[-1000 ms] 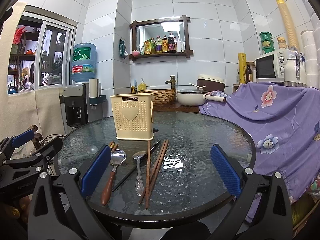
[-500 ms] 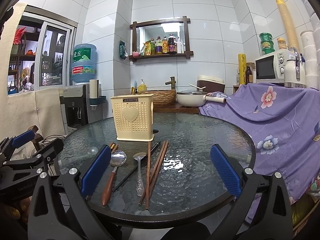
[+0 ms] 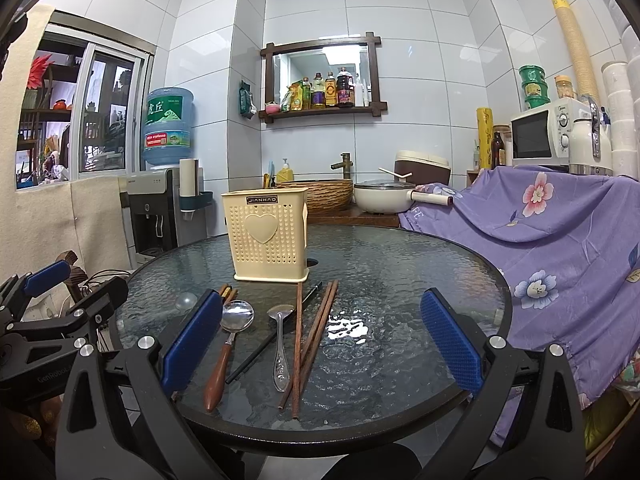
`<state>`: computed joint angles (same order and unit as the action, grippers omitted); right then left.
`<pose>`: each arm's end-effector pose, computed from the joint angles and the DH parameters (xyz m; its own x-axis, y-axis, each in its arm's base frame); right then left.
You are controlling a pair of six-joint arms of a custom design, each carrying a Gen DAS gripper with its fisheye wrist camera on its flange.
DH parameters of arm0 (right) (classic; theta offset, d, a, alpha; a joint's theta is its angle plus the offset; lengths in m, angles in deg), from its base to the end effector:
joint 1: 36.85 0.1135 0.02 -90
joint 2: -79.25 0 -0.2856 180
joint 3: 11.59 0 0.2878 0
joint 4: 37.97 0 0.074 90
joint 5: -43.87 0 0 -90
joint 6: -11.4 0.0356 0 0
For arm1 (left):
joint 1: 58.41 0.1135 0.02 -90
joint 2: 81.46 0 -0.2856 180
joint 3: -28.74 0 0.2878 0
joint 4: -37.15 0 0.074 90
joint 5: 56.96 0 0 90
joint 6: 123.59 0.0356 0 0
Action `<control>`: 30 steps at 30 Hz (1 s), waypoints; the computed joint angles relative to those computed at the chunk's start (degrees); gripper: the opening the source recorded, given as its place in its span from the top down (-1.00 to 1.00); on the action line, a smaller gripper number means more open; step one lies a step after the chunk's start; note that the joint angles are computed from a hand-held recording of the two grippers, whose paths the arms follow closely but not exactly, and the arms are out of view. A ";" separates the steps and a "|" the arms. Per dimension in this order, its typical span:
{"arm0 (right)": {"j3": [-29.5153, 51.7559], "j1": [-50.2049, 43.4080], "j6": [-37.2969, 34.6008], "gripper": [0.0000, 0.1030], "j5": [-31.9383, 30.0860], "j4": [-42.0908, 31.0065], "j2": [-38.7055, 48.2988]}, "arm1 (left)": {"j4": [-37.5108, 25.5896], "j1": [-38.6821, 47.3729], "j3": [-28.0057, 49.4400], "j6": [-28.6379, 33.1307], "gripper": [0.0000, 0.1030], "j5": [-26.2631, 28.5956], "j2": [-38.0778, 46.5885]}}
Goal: Organize utensils
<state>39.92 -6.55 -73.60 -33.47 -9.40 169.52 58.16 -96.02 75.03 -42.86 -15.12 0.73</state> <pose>0.3085 0.1713 0.1997 -0.1788 -0.0060 -0.9839 -0.2915 0.9554 0.0472 0.2608 -0.1674 0.2026 -0.1746 -0.0011 -0.9846 -0.1939 0.9805 0.0333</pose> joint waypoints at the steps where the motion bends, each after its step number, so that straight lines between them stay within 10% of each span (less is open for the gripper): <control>1: 0.00 -0.13 -0.03 -0.91 -0.13 0.10 0.06 | 0.03 0.00 -0.02 0.01 -0.88 -0.01 0.01; 30: -0.01 0.53 0.06 -0.90 0.38 -0.06 0.06 | -0.11 -0.22 0.11 -0.22 -0.88 -0.23 0.25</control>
<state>39.91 -6.02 -73.54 -33.09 -9.46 169.57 58.05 -96.23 75.13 -43.09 -15.35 0.98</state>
